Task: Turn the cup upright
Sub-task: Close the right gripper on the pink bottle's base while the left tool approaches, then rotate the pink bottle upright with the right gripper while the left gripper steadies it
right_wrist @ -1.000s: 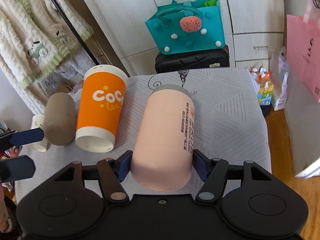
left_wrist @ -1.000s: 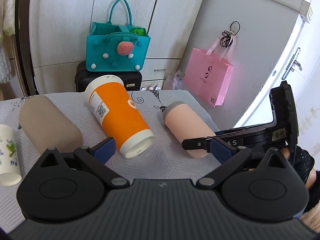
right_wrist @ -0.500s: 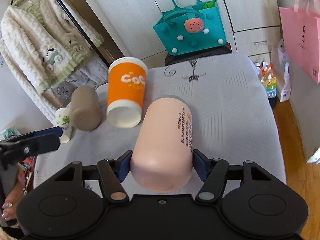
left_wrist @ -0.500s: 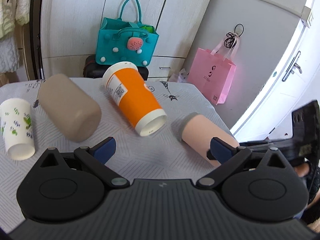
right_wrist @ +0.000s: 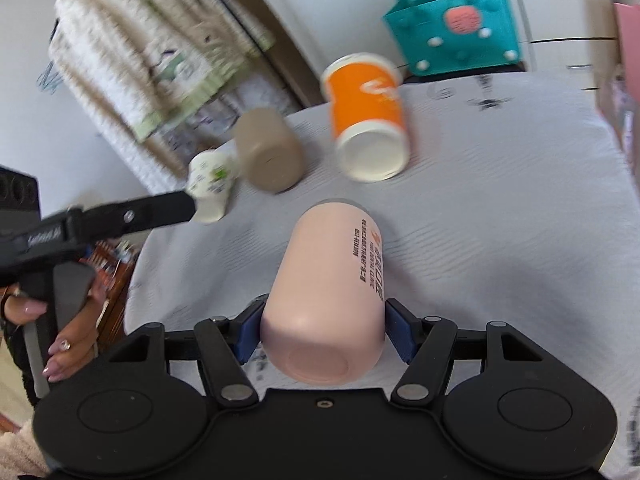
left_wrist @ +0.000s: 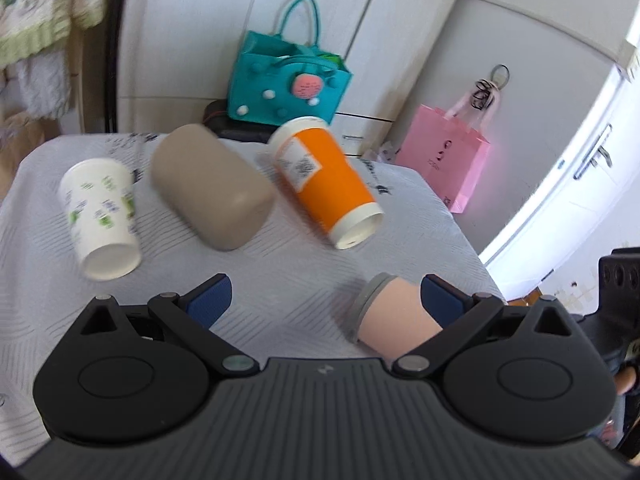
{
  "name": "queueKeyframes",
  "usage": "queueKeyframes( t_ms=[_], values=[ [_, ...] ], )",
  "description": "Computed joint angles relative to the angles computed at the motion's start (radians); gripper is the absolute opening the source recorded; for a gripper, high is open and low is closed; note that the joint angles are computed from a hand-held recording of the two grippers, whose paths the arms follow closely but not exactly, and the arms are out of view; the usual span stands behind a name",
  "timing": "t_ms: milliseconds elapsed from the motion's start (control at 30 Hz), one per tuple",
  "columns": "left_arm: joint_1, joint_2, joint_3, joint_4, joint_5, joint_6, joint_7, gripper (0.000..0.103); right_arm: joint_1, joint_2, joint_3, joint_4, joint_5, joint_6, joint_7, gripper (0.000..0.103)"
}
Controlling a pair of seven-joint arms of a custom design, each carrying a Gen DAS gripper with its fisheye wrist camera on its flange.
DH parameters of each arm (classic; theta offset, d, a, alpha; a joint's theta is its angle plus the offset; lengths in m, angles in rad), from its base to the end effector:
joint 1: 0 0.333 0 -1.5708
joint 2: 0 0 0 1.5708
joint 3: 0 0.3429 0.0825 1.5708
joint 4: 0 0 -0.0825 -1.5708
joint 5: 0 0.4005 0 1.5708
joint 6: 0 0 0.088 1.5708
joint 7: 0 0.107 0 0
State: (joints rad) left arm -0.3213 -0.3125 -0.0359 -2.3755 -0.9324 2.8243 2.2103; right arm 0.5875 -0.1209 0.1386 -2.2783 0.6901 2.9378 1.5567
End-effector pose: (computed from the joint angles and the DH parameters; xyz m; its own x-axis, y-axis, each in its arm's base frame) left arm 0.4754 -0.1358 0.5338 -0.3442 -0.8721 0.3478 -0.7071 -0.0029 -0.7071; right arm 0.4367 0.3359 0.5040 0.2650 -0.8187 -0.5094 -0.8435 0.0591 -0.5338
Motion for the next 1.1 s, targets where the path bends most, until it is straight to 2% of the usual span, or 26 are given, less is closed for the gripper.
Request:
queueKeyframes(
  t_ms=[100, 200, 267, 400, 500, 600, 667, 800, 867, 933, 1000, 1100],
  values=[
    [0.009, -0.017, 0.019, -0.014, -0.014, -0.021, 0.005, 0.102, 0.004, 0.039, 0.013, 0.048, -0.014, -0.012, -0.004, 0.069],
    [0.019, -0.035, 0.030, -0.029, -0.023, -0.024, 0.011, 0.102, -0.010, 0.080, 0.041, 0.088, -0.116, 0.002, 0.061, 0.069],
    [0.028, -0.042, 0.036, -0.035, -0.020, -0.031, 0.006, 0.102, -0.021, 0.107, 0.055, 0.112, -0.237, 0.010, 0.153, 0.069],
    [0.058, -0.043, 0.042, -0.039, 0.003, -0.048, -0.021, 0.102, -0.028, 0.163, 0.052, 0.186, -0.628, -0.031, 0.433, 0.069],
    [0.066, -0.042, 0.047, -0.049, 0.008, -0.046, -0.027, 0.102, -0.024, 0.200, 0.050, 0.237, -0.714, -0.068, 0.491, 0.069],
    [0.064, -0.040, 0.041, -0.068, 0.015, -0.014, -0.018, 0.102, -0.023, 0.229, 0.055, 0.267, -0.726, -0.093, 0.482, 0.069],
    [0.055, -0.031, 0.052, -0.066, 0.008, -0.028, -0.003, 0.102, -0.023, 0.246, 0.059, 0.285, -0.715, -0.115, 0.466, 0.069],
    [0.059, -0.002, 0.064, -0.043, -0.034, -0.087, 0.022, 0.102, -0.031, 0.246, 0.070, 0.285, -0.678, -0.110, 0.397, 0.070],
    [0.070, 0.020, 0.064, -0.022, -0.065, -0.130, 0.033, 0.102, -0.035, 0.246, 0.073, 0.291, -0.657, -0.117, 0.350, 0.078],
    [0.089, 0.043, 0.059, 0.001, -0.096, -0.180, 0.032, 0.102, -0.032, 0.246, 0.066, 0.303, -0.678, -0.137, 0.334, 0.081],
    [0.109, 0.066, 0.050, 0.022, -0.129, -0.230, 0.026, 0.101, -0.051, 0.253, 0.085, 0.325, -0.600, -0.168, 0.240, 0.081],
    [0.139, 0.095, 0.030, 0.046, -0.168, -0.307, 0.008, 0.100, -0.086, 0.263, 0.115, 0.351, -0.415, -0.202, 0.074, 0.082]
  ],
)
